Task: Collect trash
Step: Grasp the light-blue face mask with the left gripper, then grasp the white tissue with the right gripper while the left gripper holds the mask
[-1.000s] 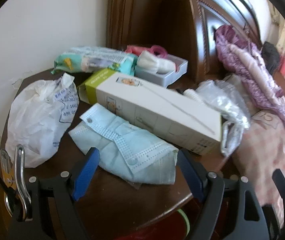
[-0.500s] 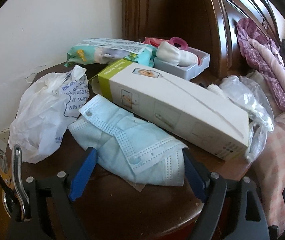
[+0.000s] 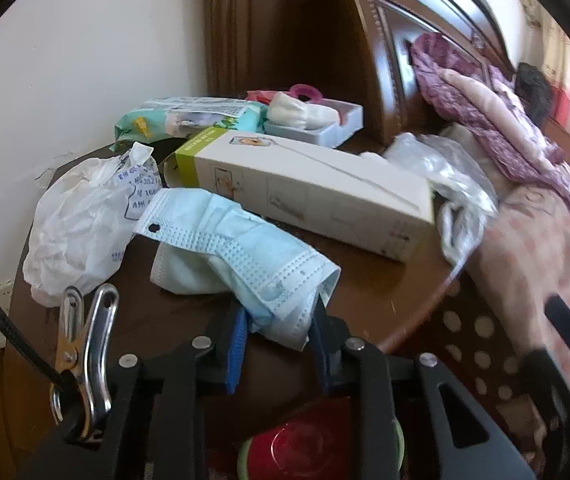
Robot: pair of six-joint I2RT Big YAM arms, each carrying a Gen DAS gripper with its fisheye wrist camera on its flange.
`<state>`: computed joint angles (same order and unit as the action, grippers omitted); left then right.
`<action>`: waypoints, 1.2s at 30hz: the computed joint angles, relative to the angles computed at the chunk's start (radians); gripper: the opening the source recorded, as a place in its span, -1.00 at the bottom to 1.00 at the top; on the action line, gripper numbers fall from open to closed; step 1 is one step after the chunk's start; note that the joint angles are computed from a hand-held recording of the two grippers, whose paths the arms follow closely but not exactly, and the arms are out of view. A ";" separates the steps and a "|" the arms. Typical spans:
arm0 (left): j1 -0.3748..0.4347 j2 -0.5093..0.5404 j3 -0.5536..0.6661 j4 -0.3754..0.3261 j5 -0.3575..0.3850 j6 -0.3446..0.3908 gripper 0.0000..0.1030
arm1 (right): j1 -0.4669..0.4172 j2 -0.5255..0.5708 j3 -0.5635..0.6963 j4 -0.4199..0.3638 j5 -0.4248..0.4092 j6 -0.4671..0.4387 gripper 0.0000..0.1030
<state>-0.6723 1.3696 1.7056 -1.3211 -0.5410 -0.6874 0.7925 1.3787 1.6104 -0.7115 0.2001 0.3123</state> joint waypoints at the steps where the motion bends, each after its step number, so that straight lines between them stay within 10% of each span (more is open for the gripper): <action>1: -0.005 -0.012 -0.012 0.007 -0.004 0.004 -0.45 | 0.001 0.003 0.005 -0.004 -0.001 -0.004 0.76; 13: -0.025 -0.119 -0.086 0.080 -0.020 0.012 -0.45 | -0.022 0.117 0.206 -0.064 0.004 -0.100 0.60; 23: -0.030 -0.159 -0.111 0.110 -0.020 0.028 -0.45 | -0.059 0.391 0.561 -0.287 0.121 -0.211 -0.03; 36: -0.014 -0.183 -0.139 0.138 -0.011 0.024 -0.45 | -0.007 0.413 0.558 -0.322 0.046 -0.372 -0.06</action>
<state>-0.6866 1.1868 1.5665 -1.1829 -0.5522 -0.6639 0.7856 1.7922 2.1679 -1.0335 0.2456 -0.0601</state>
